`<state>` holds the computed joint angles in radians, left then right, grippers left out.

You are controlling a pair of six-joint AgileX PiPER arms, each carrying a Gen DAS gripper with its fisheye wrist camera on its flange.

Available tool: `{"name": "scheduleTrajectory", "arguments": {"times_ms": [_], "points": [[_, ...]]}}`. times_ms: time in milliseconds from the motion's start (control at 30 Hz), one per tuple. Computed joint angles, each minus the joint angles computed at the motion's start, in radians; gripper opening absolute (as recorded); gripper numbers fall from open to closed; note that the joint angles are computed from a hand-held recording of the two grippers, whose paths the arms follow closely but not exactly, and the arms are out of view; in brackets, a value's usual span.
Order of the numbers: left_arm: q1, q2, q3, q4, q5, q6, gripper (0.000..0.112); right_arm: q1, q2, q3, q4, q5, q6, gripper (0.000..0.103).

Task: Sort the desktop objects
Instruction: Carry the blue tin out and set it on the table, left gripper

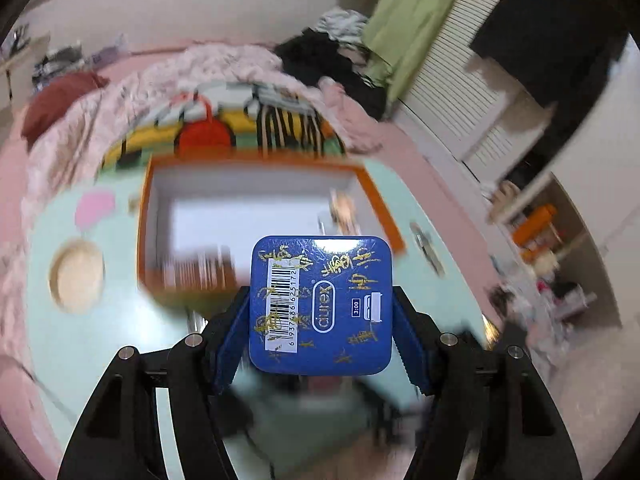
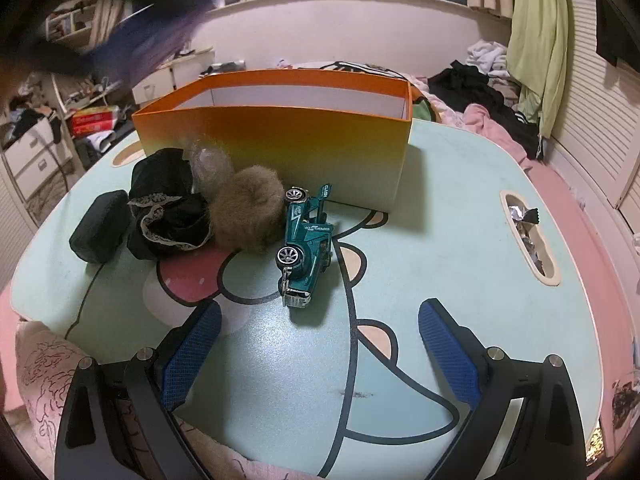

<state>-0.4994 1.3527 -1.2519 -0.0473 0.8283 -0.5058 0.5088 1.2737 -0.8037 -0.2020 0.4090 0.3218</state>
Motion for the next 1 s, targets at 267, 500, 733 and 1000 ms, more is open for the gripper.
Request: {"name": "scheduleTrajectory", "arguments": {"times_ms": [267, 500, 733, 1000], "points": [[-0.162, 0.086, 0.176, 0.024, -0.064, -0.015, 0.066, 0.000, -0.001, 0.001, 0.000, -0.001, -0.001, 0.099], [-0.236, 0.094, 0.173, 0.373, -0.157, -0.337, 0.068, 0.001, 0.004, 0.003, 0.000, -0.010, 0.003, 0.099], [-0.502, -0.014, 0.233, 0.825, 0.132, -0.665, 0.084, -0.001, 0.005, 0.003, 0.006, -0.011, -0.004, 0.099], [-0.561, -0.002, 0.432, 0.903, 0.153, -0.891, 0.086, -0.002, 0.004, 0.005, 0.006, -0.011, -0.005, 0.099]]}}
